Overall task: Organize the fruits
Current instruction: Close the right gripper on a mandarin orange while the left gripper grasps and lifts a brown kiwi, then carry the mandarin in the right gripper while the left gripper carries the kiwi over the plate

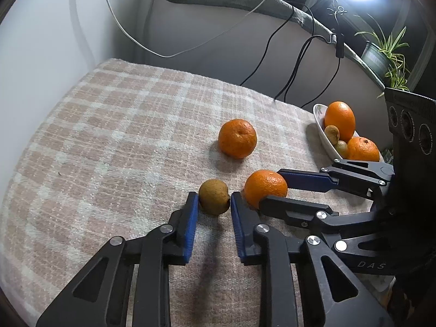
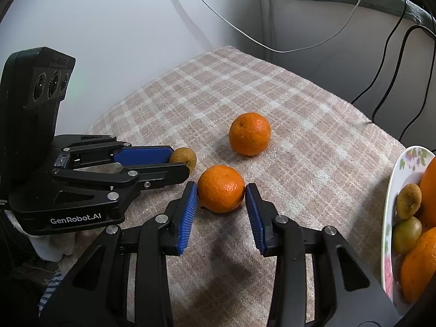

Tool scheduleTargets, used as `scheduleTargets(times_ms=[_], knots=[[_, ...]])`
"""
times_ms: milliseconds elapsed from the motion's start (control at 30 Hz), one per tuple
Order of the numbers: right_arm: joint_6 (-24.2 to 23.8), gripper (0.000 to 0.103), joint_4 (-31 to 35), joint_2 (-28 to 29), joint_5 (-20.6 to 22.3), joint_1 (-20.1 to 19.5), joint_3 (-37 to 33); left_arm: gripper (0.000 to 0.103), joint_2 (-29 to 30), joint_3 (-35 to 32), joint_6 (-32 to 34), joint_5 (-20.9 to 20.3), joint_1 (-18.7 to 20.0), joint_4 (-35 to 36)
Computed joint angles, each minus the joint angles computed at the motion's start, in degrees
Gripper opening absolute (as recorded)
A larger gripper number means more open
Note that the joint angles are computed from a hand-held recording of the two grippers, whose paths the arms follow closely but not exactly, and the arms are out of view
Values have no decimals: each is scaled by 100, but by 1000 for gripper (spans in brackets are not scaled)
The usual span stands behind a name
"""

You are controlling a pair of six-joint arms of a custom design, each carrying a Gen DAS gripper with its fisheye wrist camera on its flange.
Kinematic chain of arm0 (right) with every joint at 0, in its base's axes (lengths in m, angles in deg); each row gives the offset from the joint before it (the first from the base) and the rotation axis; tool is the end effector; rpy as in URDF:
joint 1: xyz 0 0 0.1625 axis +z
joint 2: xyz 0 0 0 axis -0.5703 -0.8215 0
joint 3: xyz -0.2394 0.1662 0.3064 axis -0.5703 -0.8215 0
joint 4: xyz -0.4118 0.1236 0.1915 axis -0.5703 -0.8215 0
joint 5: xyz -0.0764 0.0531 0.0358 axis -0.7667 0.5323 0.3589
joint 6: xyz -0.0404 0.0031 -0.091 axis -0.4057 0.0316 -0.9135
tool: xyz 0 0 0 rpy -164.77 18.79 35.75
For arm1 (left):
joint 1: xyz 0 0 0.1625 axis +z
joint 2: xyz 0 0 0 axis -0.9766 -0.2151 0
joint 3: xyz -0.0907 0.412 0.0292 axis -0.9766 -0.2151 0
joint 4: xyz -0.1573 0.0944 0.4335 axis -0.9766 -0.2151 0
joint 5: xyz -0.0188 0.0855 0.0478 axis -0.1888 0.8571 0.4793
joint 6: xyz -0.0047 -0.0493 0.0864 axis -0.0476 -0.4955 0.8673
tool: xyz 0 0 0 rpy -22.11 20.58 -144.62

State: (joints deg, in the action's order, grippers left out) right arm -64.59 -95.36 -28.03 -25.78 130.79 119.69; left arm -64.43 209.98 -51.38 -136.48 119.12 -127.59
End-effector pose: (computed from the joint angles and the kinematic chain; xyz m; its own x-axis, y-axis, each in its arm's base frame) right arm 0.1532 -0.4100 0.1097 -0.6818 -0.5863 0.4375 -0.7046 0.6871 -0.1772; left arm -0.1811 -0.4143 0.0650 -0.8550 0.2599 -0.4488 0.4465 0.8090 -0.3823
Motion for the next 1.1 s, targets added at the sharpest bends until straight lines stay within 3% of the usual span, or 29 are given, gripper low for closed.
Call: scheduleTargets(times_ms=[433,1100], knots=[[-180,37,-323,-91,-32,12,156,22,-33,48,-5,33,-93,-75],[-513,36,-399,-1557,139,-427,665,22,379,-270,147,-266,-463,-407]])
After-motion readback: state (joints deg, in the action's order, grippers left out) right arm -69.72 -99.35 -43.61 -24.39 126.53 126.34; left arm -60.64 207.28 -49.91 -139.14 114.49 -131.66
